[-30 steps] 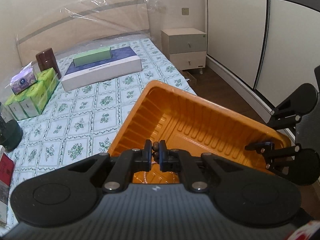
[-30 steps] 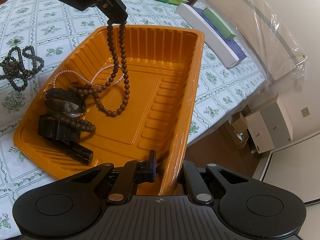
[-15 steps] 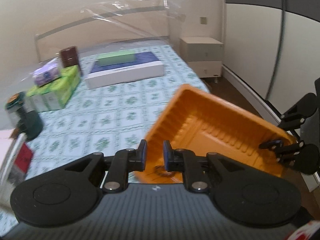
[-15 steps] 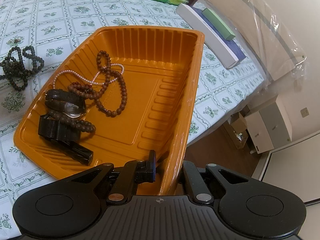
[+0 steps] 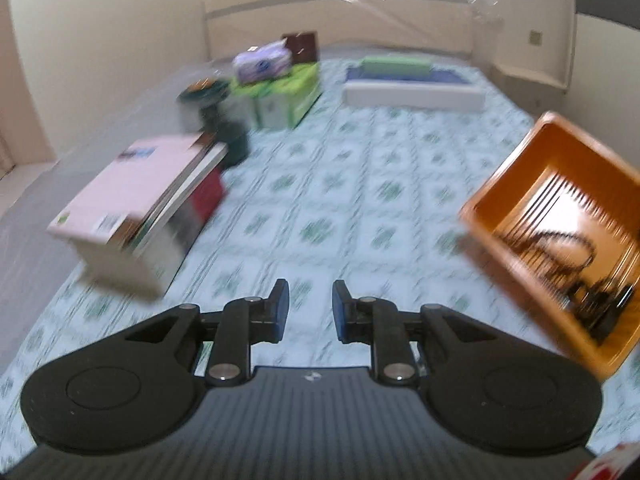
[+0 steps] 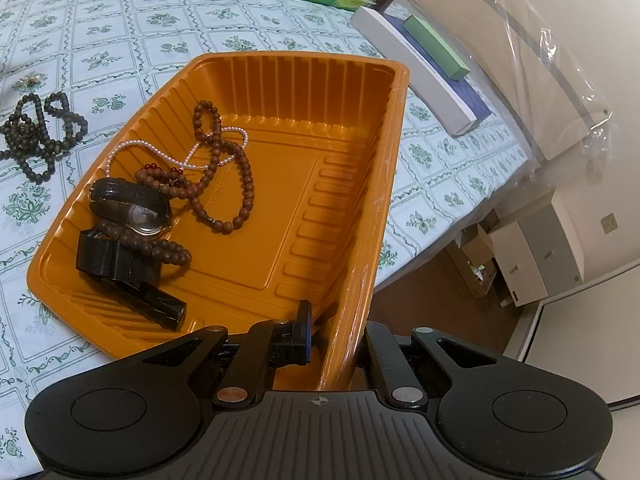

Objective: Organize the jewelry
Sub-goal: 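Grasp the small gold charm on the cover with the left tool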

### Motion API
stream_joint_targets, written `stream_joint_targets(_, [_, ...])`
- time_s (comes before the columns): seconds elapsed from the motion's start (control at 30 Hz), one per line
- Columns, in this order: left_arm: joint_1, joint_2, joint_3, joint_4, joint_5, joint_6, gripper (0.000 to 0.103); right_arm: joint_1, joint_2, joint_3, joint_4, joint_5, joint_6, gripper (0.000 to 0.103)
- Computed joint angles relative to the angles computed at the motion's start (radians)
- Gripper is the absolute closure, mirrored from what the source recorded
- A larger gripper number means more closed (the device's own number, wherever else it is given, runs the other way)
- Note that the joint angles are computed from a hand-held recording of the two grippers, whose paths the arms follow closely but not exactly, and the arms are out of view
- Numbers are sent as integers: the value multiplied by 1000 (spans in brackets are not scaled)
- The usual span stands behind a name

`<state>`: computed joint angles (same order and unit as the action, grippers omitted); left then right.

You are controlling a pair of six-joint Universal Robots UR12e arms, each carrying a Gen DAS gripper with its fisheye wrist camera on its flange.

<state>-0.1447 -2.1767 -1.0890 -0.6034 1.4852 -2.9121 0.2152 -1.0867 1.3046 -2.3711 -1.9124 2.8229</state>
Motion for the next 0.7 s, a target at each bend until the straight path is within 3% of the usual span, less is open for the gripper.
stream_joint_targets(0.17, [8,26,-95,30,-10,-2,83,-1,-1,-2,5,-1,2,97])
stream_joint_targets(0.37, [5,39,-179,94,-62,59,83,0,-1,-2,7,-2,4,97])
stream_joint_targets(0.7, [2,18,-183,81,-67,40,83,0,-1,0,7,-2,4,97])
